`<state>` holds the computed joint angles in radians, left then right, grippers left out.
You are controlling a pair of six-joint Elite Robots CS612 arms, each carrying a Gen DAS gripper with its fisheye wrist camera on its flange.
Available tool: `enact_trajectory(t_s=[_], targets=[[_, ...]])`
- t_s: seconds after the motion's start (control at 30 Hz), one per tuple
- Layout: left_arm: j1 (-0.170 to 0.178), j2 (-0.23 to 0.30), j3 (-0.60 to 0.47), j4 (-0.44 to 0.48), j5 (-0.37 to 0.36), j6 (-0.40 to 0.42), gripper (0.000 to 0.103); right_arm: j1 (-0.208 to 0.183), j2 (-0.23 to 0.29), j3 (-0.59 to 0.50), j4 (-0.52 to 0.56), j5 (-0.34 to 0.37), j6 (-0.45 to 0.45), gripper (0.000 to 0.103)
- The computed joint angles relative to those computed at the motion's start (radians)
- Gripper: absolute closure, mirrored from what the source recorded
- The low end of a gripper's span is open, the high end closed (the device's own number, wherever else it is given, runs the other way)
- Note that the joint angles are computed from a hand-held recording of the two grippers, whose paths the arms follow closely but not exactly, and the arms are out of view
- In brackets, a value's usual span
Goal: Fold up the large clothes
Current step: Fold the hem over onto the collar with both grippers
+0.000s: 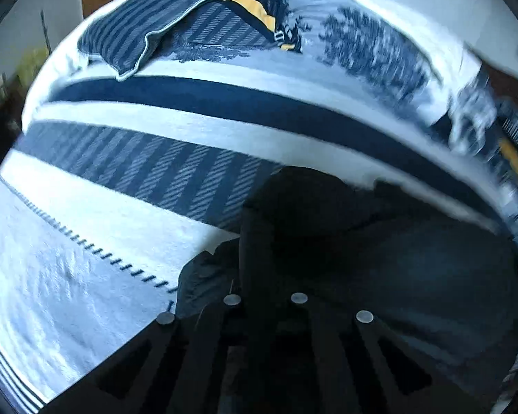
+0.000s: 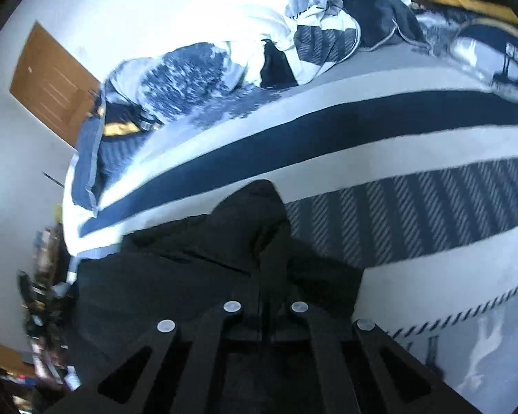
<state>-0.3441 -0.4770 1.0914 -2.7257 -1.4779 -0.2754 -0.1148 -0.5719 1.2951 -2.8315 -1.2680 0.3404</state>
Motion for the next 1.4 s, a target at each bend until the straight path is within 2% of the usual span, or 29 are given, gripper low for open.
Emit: enact_trajectory(t_s=[0.07,0.1,0.17,0.23,0.3,0.33,0.4,0.43,0.47,0.5,0.57,0.6,0.63,0.7,0.73,0.8,0.87,0.9,0.93,1.0,1.03,1.1,1.13,1.17,1.2,1.23,1.27,1.33,1.4], targets=[[-0.017,0.021,-0.025,0.035,0.082,0.021,0.1,0.021,0.042,-0.073,0.124,-0.073,-0.031,0.102],[-0.023,0.031,-0.036,0.051,0.119,0.018,0.1,0.024,0.058,-0.095,0.152,-0.085,-0.03,0.102],[-0.024,0.036,-0.051,0.087,0.13,-0.017,0.098,0.027,0.086,-0.131,0.205,-0.1,-0.022,0.102],[-0.02,0.024,-0.042,0.099,0.139,-0.033,0.095,0.029,0.088,-0.135,0.201,-0.136,0.003,0.102],[-0.008,-0.006,0.001,0.053,0.112,-0.049,0.093,0.024,0.075,-0.124,0.201,-0.132,0.012,0.097],[-0.005,-0.031,0.046,-0.002,0.121,-0.054,0.085,0.018,0.058,-0.099,0.186,-0.128,0.024,0.095],[-0.009,-0.082,0.139,-0.108,0.171,-0.063,0.053,-0.001,0.001,0.003,0.059,-0.073,0.046,0.086],[-0.016,-0.117,0.206,-0.169,0.229,-0.083,0.023,-0.011,-0.041,0.086,-0.045,-0.049,0.064,0.063],[-0.023,-0.139,0.248,-0.198,0.267,-0.1,0.011,-0.018,-0.079,0.162,-0.127,-0.048,0.081,0.017],[-0.029,-0.174,0.318,-0.246,0.292,-0.126,0.011,-0.021,-0.112,0.229,-0.208,-0.054,0.097,0.006],[-0.035,-0.238,0.443,-0.28,0.263,-0.206,0.011,-0.02,-0.192,0.388,-0.328,-0.086,0.126,0.007],[-0.036,-0.263,0.493,-0.282,0.24,-0.244,0.011,-0.021,-0.22,0.457,-0.383,-0.071,0.169,0.007],[-0.035,-0.284,0.544,-0.3,0.197,-0.283,0.011,-0.024,-0.232,0.502,-0.431,-0.043,0.205,0.007],[-0.032,-0.305,0.634,-0.35,0.097,-0.382,0.011,-0.028,-0.245,0.611,-0.537,0.068,0.297,0.007],[-0.032,-0.305,0.658,-0.358,0.056,-0.431,0.011,-0.027,-0.239,0.647,-0.564,0.107,0.344,0.007],[-0.014,-0.27,0.672,-0.394,-0.104,-0.53,0.011,-0.021,-0.201,0.666,-0.624,0.152,0.416,0.007],[0.002,-0.231,0.654,-0.404,-0.236,-0.605,0.011,-0.027,-0.162,0.653,-0.654,0.191,0.477,0.007],[0.01,-0.216,0.646,-0.428,-0.272,-0.634,0.011,-0.035,-0.137,0.643,-0.702,0.214,0.53,0.007],[0.014,-0.199,0.634,-0.455,-0.28,-0.665,0.011,-0.043,-0.114,0.633,-0.756,0.23,0.568,0.007],[0.021,-0.182,0.606,-0.461,-0.262,-0.698,0.011,-0.05,-0.095,0.615,-0.767,0.192,0.619,0.009],[0.024,-0.177,0.594,-0.463,-0.263,-0.722,0.011,-0.059,-0.077,0.604,-0.803,0.216,0.678,0.014],[0.032,-0.16,0.574,-0.521,-0.285,-0.739,0.011,-0.075,-0.046,0.57,-0.841,0.28,0.718,0.023],[0.037,-0.154,0.567,-0.539,-0.301,-0.757,0.028,-0.077,-0.05,0.563,-0.803,0.271,0.704,0.052],[0.043,-0.152,0.561,-0.54,-0.329,-0.771,0.068,-0.085,-0.045,0.553,-0.789,0.303,0.708,0.072],[0.052,-0.152,0.553,-0.523,-0.377,-0.769,0.082,-0.091,-0.034,0.544,-0.805,0.331,0.737,0.078],[0.055,-0.161,0.56,-0.529,-0.388,-0.765,0.093,-0.096,-0.031,0.548,-0.822,0.348,0.766,0.089],[0.052,-0.179,0.578,-0.539,-0.358,-0.75,0.097,-0.099,-0.036,0.555,-0.827,0.358,0.772,0.095],[0.047,-0.214,0.622,-0.557,-0.321,-0.711,0.099,-0.098,-0.081,0.598,-0.823,0.33,0.714,0.098],[0.04,-0.258,0.689,-0.599,-0.292,-0.678,0.1,-0.092,-0.112,0.633,-0.836,0.318,0.695,0.1]])
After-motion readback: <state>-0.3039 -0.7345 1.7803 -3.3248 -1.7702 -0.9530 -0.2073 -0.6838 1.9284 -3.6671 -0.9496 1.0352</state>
